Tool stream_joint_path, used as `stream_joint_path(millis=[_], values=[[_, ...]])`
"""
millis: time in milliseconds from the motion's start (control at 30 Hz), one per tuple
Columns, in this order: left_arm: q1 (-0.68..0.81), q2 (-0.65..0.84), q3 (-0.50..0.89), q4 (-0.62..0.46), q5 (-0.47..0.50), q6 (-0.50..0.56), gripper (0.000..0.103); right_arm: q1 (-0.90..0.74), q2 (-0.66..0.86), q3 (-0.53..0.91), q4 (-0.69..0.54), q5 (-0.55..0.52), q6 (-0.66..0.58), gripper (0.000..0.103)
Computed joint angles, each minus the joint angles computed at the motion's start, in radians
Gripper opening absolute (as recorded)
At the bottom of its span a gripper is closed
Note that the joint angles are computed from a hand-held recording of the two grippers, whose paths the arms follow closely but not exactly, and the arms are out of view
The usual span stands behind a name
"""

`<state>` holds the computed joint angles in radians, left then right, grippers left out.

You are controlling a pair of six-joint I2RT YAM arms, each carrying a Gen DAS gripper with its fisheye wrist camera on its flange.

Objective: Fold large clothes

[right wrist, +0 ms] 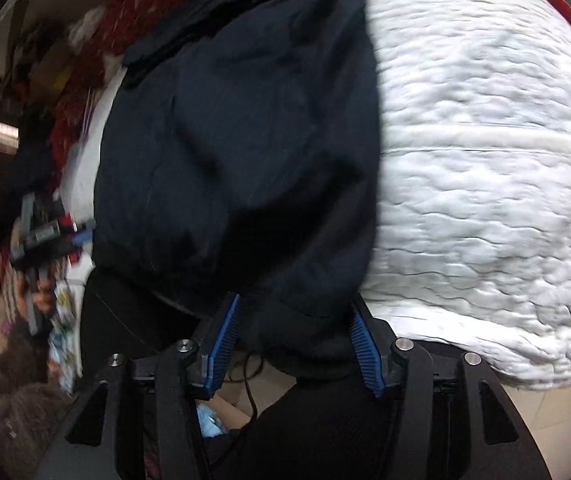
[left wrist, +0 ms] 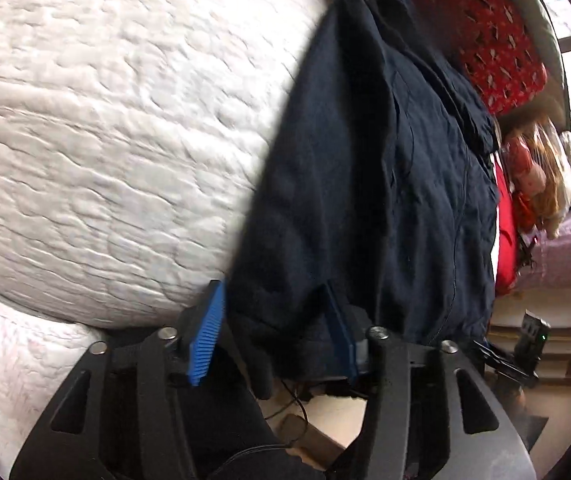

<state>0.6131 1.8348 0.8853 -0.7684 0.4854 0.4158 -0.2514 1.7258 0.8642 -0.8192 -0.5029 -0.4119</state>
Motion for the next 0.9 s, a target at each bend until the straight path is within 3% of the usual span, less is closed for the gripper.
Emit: stream_joint_path(millis=[67,133,167,233,267,300,433,567,667,833,900], values=[[0.002,-0.005,-0.011,-0.021,-0.020,0.040,0.053,0.032,-0.033,-0.013,0.003,0.051,-0.033,0.059],[0.007,-0.022,-0.036,-0.036,-0.037,0.104,0.051,0.149,-0.031,-0.022,0.065,0.081,0.053,0.059],[-0.001,-0.036,-0.055,-0.026,-0.040,0.117,0.033,0.185,-0.021,-0.011,0.082,0.089,0.077,0.058],[-0.028,-0.055,-0.061,-0.034,-0.029,0.117,0.014,0.201,-0.024,-0.011,0.084,0.112,0.055,0.036],[-0.024,-0.051,-0.044,-0.072,0.005,0.126,0.008,0.206,-0.029,-0.011,0.079,0.131,0.031,0.008],[-0.014,-0.058,-0.024,-0.124,0.048,0.141,0.008,0.200,-0.030,-0.008,0.061,0.123,0.008,0.005],[0.022,-0.141,0.043,-0.302,0.183,0.229,0.008,0.118,-0.118,0.007,-0.063,-0.058,-0.098,0.004],[0.028,-0.184,0.136,-0.432,0.303,0.252,0.008,0.014,-0.213,0.042,-0.143,-0.320,-0.083,0.004],[0.018,-0.183,0.223,-0.488,0.377,0.213,0.008,-0.032,-0.259,0.068,-0.121,-0.483,0.018,0.004],[-0.036,-0.170,0.340,-0.456,0.433,0.053,0.008,-0.058,-0.261,0.138,-0.075,-0.568,0.127,0.004],[-0.043,-0.154,0.385,-0.438,0.437,0.004,0.008,-0.029,-0.270,0.118,0.064,-0.587,0.274,0.004]])
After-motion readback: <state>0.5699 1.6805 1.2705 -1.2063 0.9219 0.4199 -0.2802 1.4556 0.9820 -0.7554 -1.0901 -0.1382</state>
